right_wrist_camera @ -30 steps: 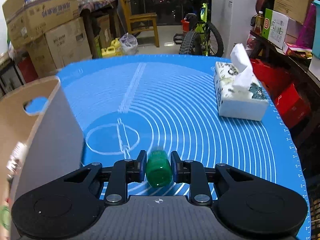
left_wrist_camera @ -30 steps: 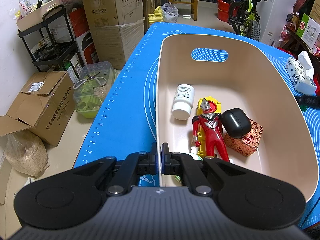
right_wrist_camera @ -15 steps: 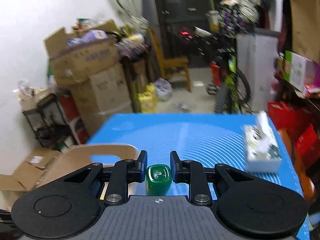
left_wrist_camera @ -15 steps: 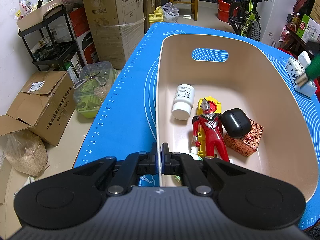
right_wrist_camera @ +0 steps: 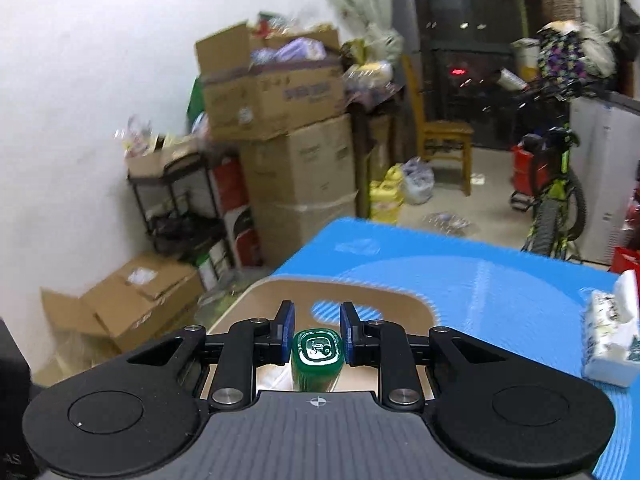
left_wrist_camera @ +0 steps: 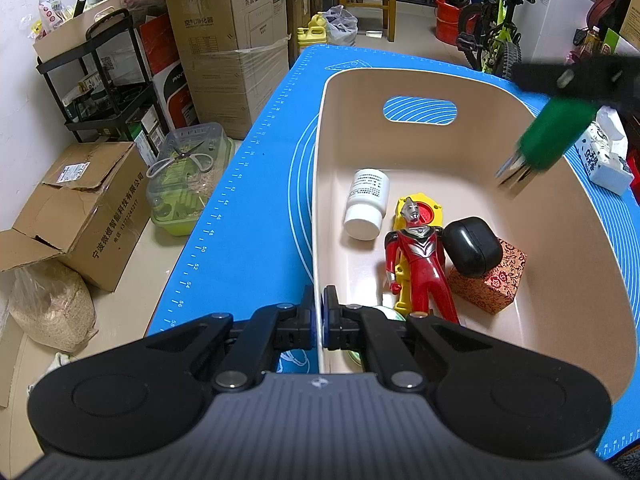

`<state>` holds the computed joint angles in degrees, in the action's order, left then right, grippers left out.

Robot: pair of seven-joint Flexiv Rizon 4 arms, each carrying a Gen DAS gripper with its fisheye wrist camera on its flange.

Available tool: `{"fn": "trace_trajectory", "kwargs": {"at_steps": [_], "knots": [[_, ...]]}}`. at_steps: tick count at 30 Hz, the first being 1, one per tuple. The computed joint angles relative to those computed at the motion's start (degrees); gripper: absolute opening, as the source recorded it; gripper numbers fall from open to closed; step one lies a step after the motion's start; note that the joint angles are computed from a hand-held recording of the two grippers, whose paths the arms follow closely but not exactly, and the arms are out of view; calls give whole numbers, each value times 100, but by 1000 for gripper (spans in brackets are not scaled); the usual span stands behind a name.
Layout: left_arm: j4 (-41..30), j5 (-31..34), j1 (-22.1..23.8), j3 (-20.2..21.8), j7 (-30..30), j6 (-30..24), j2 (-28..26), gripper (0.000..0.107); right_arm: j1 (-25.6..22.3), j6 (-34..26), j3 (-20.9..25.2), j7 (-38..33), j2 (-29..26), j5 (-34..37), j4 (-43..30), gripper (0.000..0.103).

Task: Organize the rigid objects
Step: 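Carry the green bottle into the basket and release it with the right tool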

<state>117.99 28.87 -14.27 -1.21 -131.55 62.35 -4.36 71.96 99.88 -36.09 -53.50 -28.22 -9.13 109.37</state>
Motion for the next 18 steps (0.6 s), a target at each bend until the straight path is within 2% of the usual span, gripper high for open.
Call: {"fn": "trace_trajectory", "kwargs": {"at_steps": [8,11,18], "knots": [[-1,3,0,-3,-12,4,-6,5,-1372,-623,1783,145,-117,-554,-403,33],[3,3,2,0,-5,5,-2,5,-1851,-1086,2438,120,-174,-753,-567,33],[-16,23,-6,-1,-34,-12,-19,5,-2416,-1663,3068,252,-293,-1153,-895,34]]}}
